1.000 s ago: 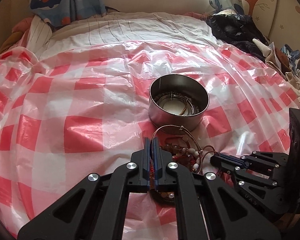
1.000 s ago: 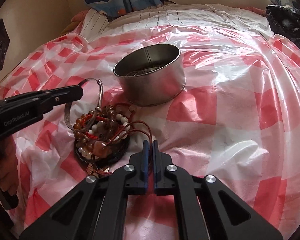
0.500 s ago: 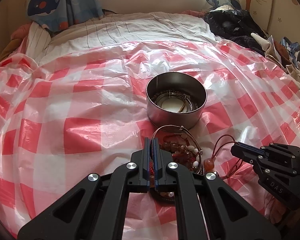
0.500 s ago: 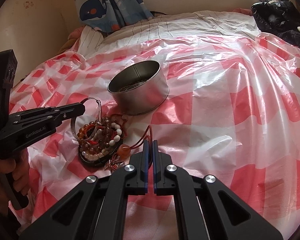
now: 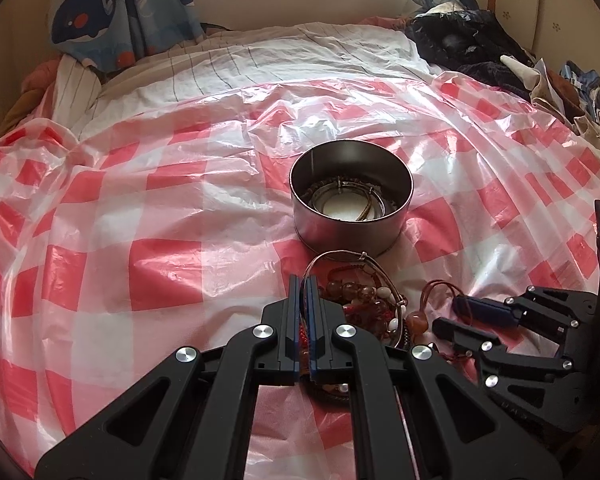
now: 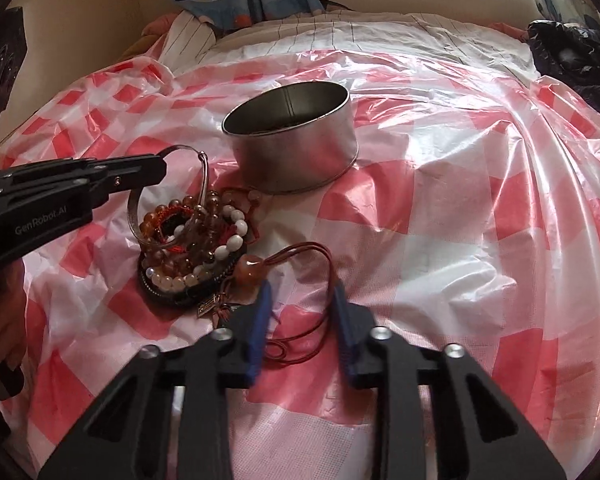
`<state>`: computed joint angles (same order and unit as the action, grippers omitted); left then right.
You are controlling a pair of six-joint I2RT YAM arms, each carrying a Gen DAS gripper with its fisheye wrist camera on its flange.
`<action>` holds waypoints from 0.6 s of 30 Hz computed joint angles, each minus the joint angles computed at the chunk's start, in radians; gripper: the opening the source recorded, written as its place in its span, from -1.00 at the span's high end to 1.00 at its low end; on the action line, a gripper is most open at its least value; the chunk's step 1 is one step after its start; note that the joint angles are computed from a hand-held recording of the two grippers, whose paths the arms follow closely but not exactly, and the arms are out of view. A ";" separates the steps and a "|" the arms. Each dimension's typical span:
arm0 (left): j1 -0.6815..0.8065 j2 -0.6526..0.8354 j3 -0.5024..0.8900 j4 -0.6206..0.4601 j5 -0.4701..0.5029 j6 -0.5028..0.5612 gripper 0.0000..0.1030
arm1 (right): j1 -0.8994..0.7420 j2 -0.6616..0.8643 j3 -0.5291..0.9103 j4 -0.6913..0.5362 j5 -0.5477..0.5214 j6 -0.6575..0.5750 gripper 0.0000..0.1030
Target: Organize jewelry
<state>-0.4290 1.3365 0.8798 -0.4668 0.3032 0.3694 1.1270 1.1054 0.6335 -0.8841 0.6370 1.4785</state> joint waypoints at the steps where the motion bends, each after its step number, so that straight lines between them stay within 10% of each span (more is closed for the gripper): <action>1: -0.004 -0.004 -0.004 0.005 -0.006 -0.002 0.94 | 0.000 -0.023 -0.015 0.015 -0.004 -0.003 0.93; 18: -0.007 -0.030 -0.011 0.007 -0.012 -0.004 0.94 | 0.203 -0.141 0.011 -0.106 0.311 0.223 0.95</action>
<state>-0.4362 1.3068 0.8684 -0.4596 0.2917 0.3659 1.3301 0.9646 0.6442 -0.9900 0.9476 1.7012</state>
